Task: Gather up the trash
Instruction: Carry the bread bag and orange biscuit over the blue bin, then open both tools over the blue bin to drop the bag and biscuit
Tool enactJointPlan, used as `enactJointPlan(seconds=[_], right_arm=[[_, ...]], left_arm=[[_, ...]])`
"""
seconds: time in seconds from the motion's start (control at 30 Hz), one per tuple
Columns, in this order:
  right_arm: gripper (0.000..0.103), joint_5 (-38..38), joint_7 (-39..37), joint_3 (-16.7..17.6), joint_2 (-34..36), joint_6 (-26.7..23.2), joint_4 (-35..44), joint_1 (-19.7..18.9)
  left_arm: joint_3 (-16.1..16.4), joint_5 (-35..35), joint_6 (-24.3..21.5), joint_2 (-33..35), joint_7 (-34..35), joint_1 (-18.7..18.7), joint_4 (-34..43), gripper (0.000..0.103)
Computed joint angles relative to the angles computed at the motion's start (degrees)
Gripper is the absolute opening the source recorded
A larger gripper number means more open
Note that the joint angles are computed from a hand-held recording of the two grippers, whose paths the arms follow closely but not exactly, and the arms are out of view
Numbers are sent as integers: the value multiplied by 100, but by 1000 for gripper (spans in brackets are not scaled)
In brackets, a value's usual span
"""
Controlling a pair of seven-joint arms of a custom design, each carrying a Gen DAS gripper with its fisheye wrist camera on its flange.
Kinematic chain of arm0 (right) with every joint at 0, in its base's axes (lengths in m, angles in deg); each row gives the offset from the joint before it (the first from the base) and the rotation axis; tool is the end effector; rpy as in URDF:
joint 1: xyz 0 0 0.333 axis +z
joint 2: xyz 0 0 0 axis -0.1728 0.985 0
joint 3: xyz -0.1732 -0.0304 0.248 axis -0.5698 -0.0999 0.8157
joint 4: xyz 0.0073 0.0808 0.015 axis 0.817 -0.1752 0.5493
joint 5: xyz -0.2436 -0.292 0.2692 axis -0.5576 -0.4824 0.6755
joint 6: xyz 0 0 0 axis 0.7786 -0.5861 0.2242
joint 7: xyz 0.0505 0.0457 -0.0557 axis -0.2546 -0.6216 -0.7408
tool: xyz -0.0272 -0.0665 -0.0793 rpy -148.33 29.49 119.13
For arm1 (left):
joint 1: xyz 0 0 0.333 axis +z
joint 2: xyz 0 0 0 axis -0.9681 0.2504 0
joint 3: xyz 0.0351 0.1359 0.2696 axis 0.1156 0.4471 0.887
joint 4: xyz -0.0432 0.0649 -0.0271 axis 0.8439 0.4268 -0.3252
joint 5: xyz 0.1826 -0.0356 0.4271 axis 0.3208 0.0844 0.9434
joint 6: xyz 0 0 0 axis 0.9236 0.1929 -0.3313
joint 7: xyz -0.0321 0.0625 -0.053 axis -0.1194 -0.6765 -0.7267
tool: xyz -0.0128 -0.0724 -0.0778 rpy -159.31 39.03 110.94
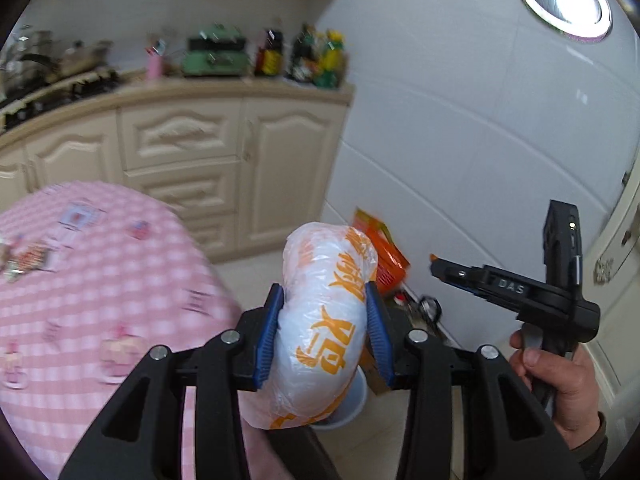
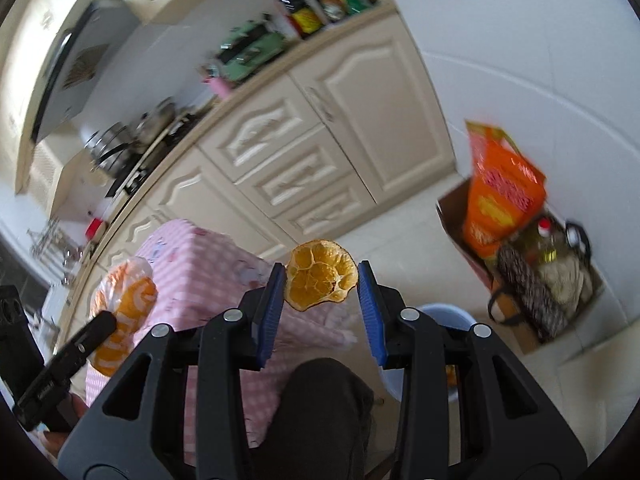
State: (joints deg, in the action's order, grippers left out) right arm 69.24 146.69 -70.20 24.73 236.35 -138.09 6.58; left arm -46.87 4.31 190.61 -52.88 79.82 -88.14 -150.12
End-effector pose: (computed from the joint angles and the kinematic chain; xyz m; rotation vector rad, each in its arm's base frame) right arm 0.6000 0.1819 0.6001 -1.5316 1.5854 -0.0615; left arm 0.5311 -0.1381 0.6425 -1.7215 1.8332 -1.0894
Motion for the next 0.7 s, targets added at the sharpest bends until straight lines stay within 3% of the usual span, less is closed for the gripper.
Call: enactJointPlan(seconds=[0.13, 0.47, 0.53, 0.6, 0.63, 0.67, 0.7], right_arm=[[36, 292, 70, -110, 258, -124, -40, -89], [37, 633, 384, -32, 1062, -590, 139, -363], [44, 589, 485, 3, 1204, -643, 206, -402], [63, 632, 552, 32, 1318, -684, 254, -443], [66, 661, 627, 46, 1372, -668, 259, -460], [68, 647, 694, 58, 1398, -651, 247, -473], [74, 608, 778, 66, 1415, -653, 248, -484]], left_arm=[[-60, -251, -379, 796, 225, -158, 505, 40], [-580, -396, -1483, 2462, 135, 307, 1623, 40], [-650, -405, -1598, 2636, 137, 394, 1744, 40], [-709, -587, -1709, 2817, 310, 472, 1895, 50], [-733, -391, -1783, 2880, 184, 485, 1966, 57], [-761, -235, -1786, 2945, 54, 488, 2033, 75], [-782, -150, -1692, 2925, -13, 499, 1994, 83]])
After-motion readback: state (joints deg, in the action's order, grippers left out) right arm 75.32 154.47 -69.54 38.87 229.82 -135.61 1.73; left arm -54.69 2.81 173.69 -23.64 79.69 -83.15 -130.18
